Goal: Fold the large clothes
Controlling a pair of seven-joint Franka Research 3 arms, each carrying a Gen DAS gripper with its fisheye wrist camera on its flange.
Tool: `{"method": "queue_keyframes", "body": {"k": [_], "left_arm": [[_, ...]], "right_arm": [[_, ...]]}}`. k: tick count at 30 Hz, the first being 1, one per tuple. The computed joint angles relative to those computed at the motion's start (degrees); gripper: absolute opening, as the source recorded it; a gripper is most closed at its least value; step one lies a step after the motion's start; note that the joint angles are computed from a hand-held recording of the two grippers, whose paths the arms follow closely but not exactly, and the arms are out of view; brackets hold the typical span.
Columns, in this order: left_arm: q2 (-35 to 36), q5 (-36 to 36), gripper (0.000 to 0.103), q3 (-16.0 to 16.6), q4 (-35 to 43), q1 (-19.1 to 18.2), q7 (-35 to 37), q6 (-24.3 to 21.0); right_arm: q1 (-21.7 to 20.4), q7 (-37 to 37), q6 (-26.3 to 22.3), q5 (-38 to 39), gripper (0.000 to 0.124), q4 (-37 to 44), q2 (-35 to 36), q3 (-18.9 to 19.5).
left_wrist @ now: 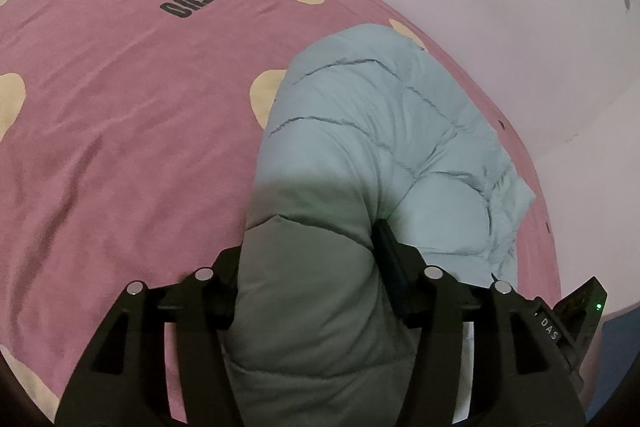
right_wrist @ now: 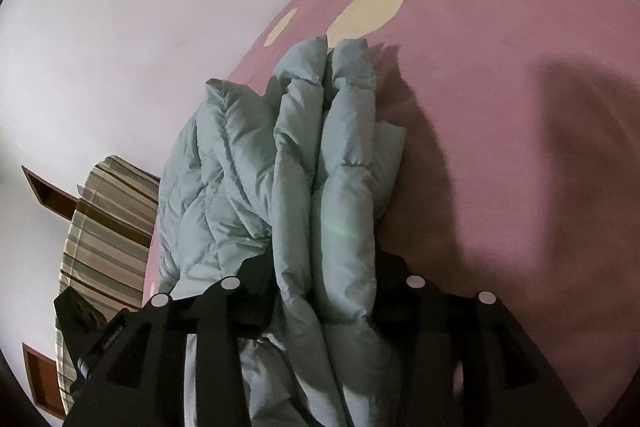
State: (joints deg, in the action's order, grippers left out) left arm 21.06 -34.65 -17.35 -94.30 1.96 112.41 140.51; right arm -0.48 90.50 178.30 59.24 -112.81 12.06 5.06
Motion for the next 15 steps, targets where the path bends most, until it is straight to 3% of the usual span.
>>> {"method": "queue_keyframes", "body": {"k": [11,15], "left_arm": [[-3.3,4.9,0.074,1.2,-3.9,-1.5,0.0,4.7],[-4.1,7.7,0.078,1.7,-4.9,-2.3,-1.1,6.3]], "right_arm": [[0.6,-0.3,2.6,2.7,0.053,-4.8,-3.7,-0.6],[2.0,4.8,3.4,-1.3,0.053,-7.1,-5.1,-2.6]]}}
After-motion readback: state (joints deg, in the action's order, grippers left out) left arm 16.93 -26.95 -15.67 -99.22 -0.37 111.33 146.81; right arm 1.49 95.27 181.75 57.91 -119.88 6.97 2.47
